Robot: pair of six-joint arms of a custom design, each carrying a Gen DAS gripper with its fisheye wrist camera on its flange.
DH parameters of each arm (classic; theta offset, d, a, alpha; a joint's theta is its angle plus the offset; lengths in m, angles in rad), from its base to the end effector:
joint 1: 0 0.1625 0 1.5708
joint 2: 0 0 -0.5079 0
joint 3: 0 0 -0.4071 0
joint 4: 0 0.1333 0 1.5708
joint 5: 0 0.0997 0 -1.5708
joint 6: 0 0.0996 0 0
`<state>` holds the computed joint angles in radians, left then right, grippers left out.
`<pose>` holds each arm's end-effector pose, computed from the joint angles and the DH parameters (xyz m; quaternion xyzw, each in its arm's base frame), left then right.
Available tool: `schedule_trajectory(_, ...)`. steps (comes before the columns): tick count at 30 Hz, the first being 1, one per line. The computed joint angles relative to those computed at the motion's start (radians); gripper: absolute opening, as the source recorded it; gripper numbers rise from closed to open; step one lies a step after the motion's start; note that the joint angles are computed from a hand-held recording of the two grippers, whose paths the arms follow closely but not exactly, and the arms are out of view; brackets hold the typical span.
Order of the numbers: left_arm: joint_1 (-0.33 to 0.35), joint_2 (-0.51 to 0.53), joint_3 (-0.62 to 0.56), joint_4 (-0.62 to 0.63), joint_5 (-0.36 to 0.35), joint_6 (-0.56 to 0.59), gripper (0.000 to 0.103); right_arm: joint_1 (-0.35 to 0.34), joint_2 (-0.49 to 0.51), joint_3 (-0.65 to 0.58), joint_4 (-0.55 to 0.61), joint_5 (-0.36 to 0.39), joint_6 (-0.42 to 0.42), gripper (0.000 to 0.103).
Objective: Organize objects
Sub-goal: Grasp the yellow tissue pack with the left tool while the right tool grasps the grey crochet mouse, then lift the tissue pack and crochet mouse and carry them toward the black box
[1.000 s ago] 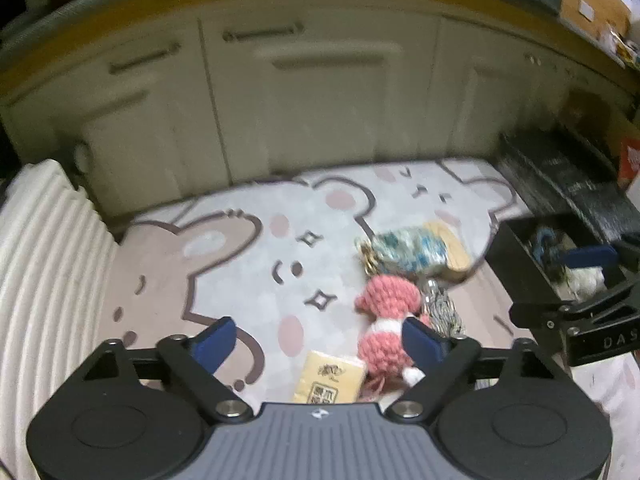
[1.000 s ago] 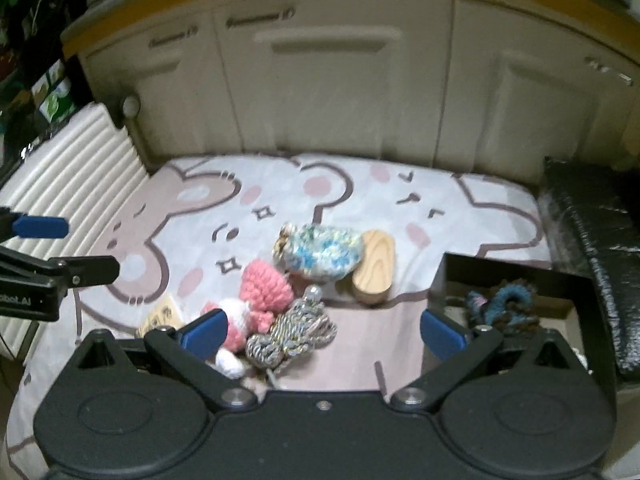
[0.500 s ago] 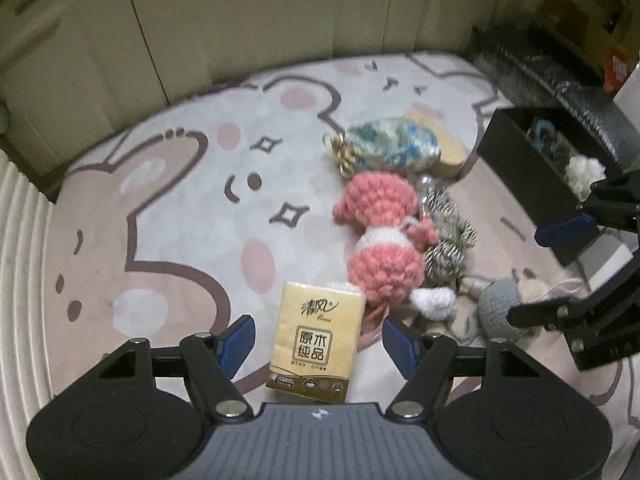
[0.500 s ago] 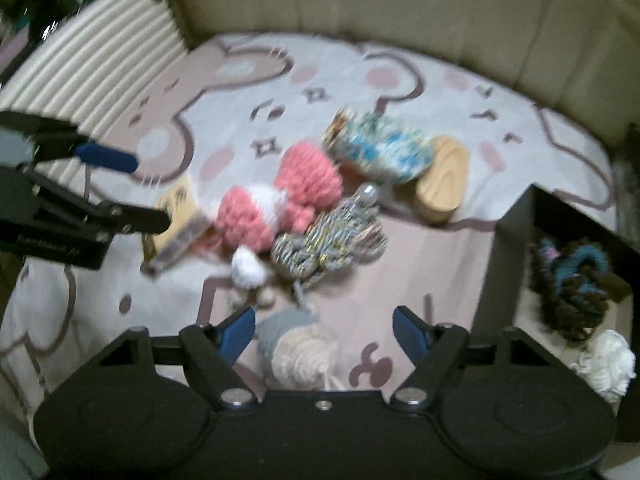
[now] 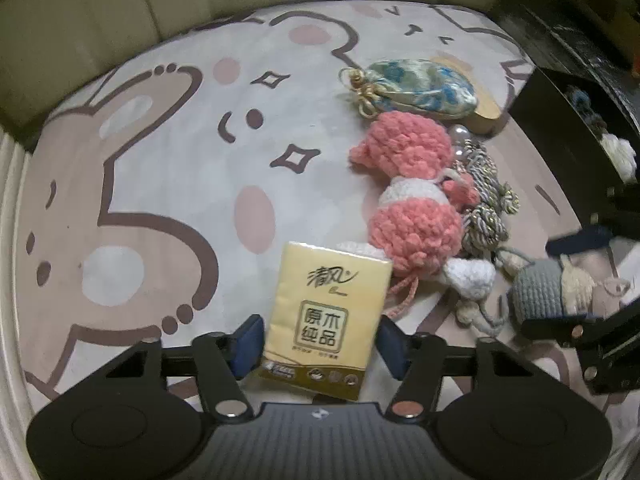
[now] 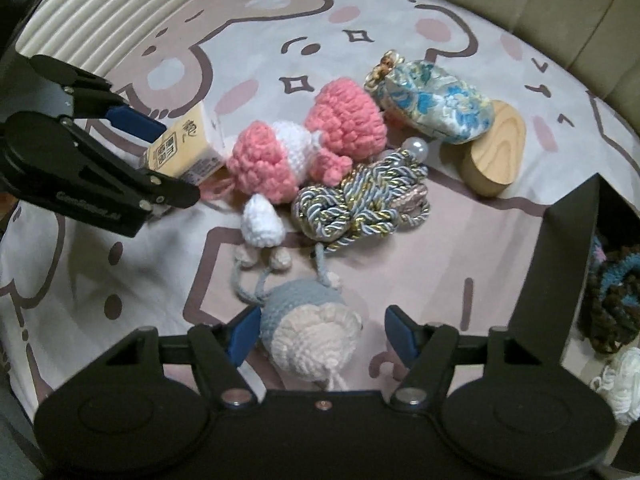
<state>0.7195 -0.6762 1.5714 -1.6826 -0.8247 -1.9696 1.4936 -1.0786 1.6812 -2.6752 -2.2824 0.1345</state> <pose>-0.3713 -0.5925 0.0405 -0.3386 0.8034 -0.2758 0.4047 0.0141 -0.7023 0.3612 -0.1819 -0.8938 0.2423 0.3306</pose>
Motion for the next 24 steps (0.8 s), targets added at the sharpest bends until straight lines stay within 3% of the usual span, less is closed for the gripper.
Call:
schedule_trajectory(9,-0.009,0.002,-0.030,0.048,0.000,-0.042,0.056,0.007,-0.003,-0.003,0.020,-0.002,0.010,0.056)
schedule_trajectory(24,-0.067,0.052,-0.223,0.416,0.067,-0.374,0.056,0.074,-0.021,0.057,-0.343,-0.118,-0.007,0.056)
